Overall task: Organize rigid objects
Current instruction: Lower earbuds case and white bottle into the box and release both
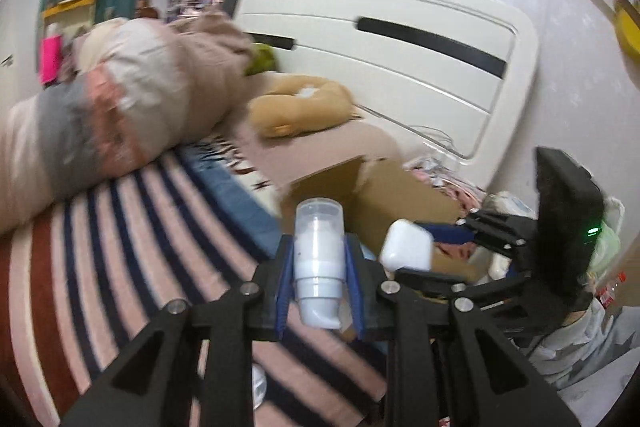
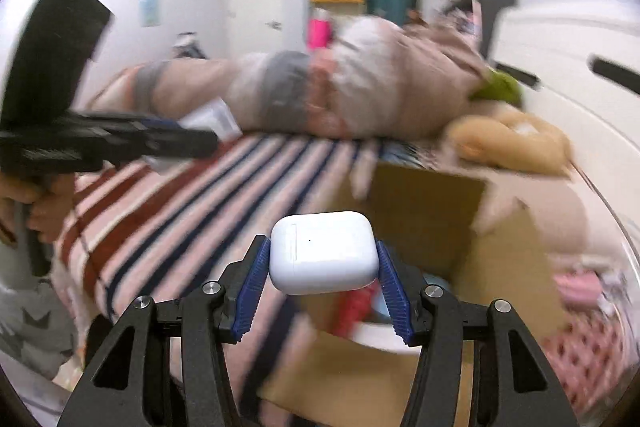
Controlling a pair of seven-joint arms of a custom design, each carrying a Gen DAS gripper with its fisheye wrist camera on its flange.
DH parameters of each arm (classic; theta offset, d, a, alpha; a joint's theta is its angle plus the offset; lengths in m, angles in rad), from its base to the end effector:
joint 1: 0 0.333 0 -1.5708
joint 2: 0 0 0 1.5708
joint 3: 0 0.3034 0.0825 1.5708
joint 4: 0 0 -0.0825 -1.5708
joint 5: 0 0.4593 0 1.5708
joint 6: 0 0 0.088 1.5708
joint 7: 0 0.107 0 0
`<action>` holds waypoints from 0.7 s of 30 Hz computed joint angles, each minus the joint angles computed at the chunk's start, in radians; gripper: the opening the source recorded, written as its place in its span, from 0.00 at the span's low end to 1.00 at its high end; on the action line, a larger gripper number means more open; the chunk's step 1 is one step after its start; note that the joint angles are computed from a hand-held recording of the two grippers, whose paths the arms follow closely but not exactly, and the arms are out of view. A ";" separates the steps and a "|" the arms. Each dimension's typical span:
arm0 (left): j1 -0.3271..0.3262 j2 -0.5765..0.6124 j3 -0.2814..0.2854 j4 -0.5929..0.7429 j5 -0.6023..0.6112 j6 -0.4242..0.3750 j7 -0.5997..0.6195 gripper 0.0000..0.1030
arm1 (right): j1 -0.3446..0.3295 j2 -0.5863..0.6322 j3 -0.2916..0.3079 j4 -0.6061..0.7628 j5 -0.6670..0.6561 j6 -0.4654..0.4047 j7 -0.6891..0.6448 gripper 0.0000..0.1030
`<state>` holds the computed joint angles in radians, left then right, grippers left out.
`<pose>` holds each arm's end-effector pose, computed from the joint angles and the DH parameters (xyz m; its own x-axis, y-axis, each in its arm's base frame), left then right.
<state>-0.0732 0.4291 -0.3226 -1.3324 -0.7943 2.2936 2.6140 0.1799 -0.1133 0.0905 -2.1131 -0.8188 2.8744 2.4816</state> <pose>0.7463 -0.2750 0.5434 -0.8704 -0.4624 0.1692 -0.3874 0.4311 -0.8149 0.5965 0.2098 0.5096 0.0479 -0.9984 0.0307 -0.5620 -0.0524 -0.8255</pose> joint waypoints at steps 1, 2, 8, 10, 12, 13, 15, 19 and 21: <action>-0.019 0.012 0.000 0.018 0.022 0.001 -0.012 0.21 | 0.008 -0.007 -0.014 -0.014 0.066 -0.017 -0.055 0.49; -0.046 0.035 0.001 0.051 0.059 -0.005 -0.034 0.21 | 0.015 -0.008 -0.030 -0.025 0.142 -0.028 -0.119 0.49; -0.137 0.140 0.008 0.192 0.227 -0.057 -0.139 0.21 | 0.050 0.058 -0.078 -0.007 0.586 -0.049 -0.505 0.49; -0.146 0.145 0.008 0.195 0.260 -0.068 -0.158 0.21 | 0.044 0.084 -0.071 0.019 0.615 -0.080 -0.542 0.49; -0.168 0.180 0.017 0.246 0.311 -0.093 -0.187 0.21 | 0.039 0.090 -0.066 0.022 0.643 -0.079 -0.572 0.49; -0.173 0.187 0.018 0.255 0.327 -0.101 -0.196 0.21 | 0.038 0.082 -0.064 0.012 0.651 -0.070 -0.578 0.49; -0.196 0.227 0.027 0.317 0.374 -0.132 -0.230 0.21 | 0.032 0.078 -0.063 0.005 0.647 -0.047 -0.577 0.50; -0.220 0.279 0.028 0.388 0.428 -0.169 -0.261 0.21 | 0.009 0.020 -0.064 -0.063 0.570 0.001 -0.492 0.54; -0.231 0.293 0.031 0.406 0.452 -0.175 -0.262 0.21 | 0.003 0.002 -0.068 -0.086 0.570 0.024 -0.487 0.54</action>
<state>-0.3043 0.7226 -0.2918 -0.9267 -0.3420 2.1182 2.3524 0.1824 -0.1112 0.0223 -2.1994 -0.2493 2.8983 1.9942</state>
